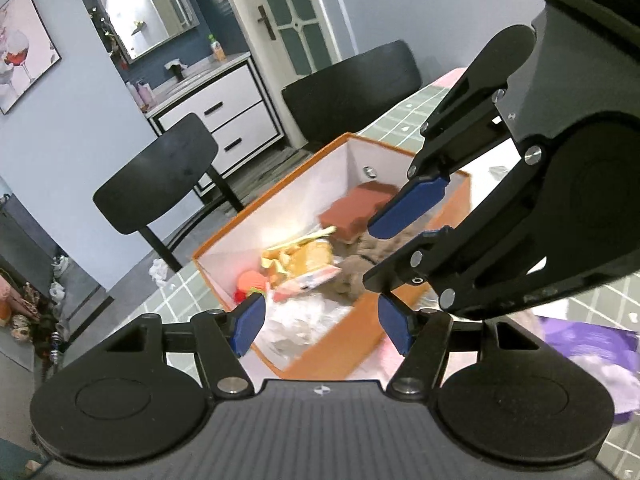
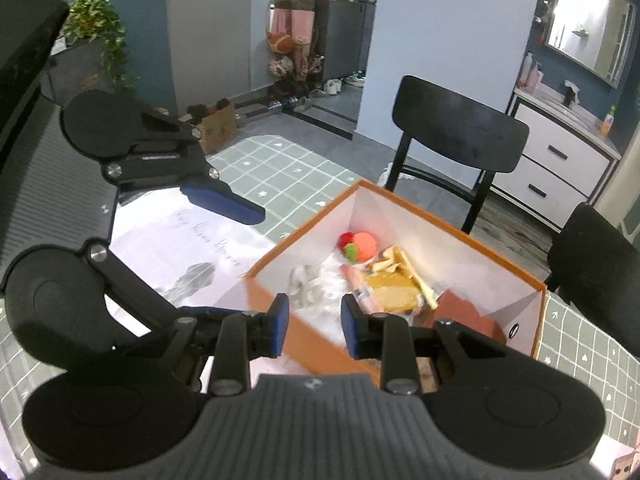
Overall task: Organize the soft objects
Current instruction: 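Move both tools back toward the white cloth bag and plastic bag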
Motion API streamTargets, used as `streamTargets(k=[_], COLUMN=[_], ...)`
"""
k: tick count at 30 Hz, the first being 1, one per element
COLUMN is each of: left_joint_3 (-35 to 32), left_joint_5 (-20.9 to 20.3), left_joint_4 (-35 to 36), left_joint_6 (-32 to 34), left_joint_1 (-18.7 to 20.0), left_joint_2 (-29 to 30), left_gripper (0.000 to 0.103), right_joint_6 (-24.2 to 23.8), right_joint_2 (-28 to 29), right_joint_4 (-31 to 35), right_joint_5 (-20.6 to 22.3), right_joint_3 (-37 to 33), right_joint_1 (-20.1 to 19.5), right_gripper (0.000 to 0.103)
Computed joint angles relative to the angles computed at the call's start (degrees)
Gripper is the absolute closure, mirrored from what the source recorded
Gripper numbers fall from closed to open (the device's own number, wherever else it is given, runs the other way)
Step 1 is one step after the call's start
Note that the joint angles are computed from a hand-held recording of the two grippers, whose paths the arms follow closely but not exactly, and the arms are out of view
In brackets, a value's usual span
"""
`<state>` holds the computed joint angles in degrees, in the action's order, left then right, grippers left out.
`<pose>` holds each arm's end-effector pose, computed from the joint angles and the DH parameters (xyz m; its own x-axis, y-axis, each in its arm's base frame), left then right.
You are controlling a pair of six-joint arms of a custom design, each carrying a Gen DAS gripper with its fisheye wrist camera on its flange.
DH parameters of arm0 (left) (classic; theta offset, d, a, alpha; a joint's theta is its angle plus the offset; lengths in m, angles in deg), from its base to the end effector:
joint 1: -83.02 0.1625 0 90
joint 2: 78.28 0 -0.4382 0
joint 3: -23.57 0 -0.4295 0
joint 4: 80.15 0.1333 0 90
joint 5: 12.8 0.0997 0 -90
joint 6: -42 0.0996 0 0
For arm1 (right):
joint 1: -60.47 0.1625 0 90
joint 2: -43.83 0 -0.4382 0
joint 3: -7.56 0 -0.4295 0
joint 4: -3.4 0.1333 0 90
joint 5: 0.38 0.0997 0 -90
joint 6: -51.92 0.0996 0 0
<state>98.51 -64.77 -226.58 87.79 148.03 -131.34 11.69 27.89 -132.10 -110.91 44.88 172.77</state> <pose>-0.1567 -0.7969 0.3446 -0.3513 0.5463 -0.7603 0.8602 0.5090 -0.0317 0.4517 -0.8420 0.0819 -0.4793 -0.7155 0.5083 -0.8591 0.5008 -0.1053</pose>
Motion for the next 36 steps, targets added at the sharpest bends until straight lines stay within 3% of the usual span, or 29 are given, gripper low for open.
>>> streamTargets(k=[13, 24, 28, 36], left_joint_3=[12.59, 22.65, 25.15, 29.65], left_joint_5=[-6.35, -8.81, -12.16, -8.0], left_joint_4=[-3.77, -9.89, -10.75, -12.72], left_joint_6=[-5.7, -5.3, -3.4, 1.01], left_joint_1=[0.19, 1.8, 3.12, 3.18], left_joint_2=[-5.92, -10.17, -11.75, -12.4], left_gripper=[0.026, 0.025, 0.025, 0.025], right_joint_6=[0.68, 1.59, 2.45, 4.01], right_joint_2=[-10.97, -21.59, -25.0, -29.42], right_joint_4=[-8.6, -15.74, -19.0, -28.32], right_joint_5=[-0.25, 0.49, 1.15, 2.49], right_joint_3=[21.66, 39.87, 45.04, 52.14], right_joint_1=[-0.32, -4.08, -5.59, -8.61], right_gripper=[0.075, 0.074, 0.074, 0.074])
